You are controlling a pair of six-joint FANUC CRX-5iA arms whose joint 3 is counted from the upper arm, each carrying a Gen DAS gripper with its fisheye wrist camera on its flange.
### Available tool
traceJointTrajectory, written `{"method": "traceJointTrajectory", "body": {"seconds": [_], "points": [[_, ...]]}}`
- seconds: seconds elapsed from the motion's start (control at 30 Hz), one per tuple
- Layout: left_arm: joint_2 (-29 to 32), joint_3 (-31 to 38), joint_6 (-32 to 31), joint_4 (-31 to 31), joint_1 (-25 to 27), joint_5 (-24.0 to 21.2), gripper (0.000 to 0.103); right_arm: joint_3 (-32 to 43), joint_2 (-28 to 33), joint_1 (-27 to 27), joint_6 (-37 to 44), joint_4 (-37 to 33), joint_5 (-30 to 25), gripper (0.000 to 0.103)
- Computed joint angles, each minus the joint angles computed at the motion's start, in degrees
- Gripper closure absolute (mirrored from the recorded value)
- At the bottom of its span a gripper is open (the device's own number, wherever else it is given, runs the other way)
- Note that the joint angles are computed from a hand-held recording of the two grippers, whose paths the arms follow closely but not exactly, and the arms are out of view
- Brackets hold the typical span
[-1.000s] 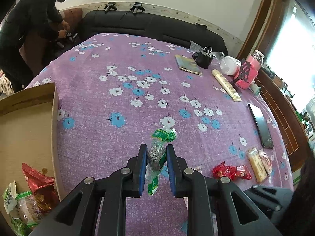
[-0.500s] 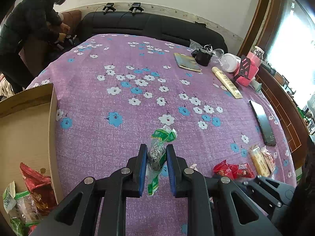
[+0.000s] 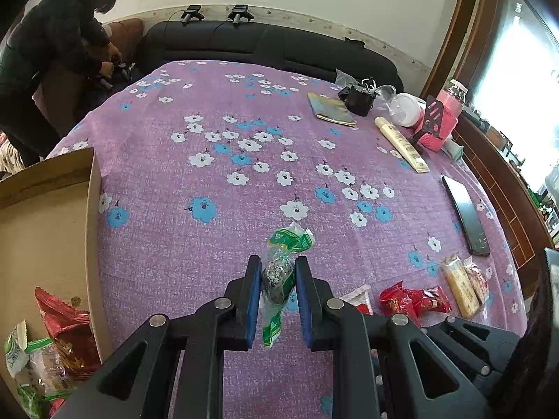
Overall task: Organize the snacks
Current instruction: 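Grasp the red-and-white sachet with the right tool while the left tool holds the clear packet, then carry the clear packet and red-and-white sachet over the box with both tools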
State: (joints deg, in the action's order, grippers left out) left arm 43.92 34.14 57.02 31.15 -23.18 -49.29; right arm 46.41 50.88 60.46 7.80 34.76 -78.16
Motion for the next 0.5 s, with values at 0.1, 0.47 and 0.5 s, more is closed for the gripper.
{"method": "traceJointTrajectory", "body": {"seconds": [0.1,0.47,0.5], "points": [[-0.1,-0.2,-0.1,0.0,0.0,0.2,0.083,-4.0,-2.4,0.1,-3.3,1.1,2.0,0.087],[-0.9,-1.9,-1.5,0.2,-0.5,1.4,0.083,-11.6,-6.9,0.5,-12.2,6.2,4.7,0.087],[-1.1,-2.3,-1.9,0.4,-0.6,1.7,0.083,-12.3,-7.2,0.4,-13.1,6.6,4.8,0.087]]}}
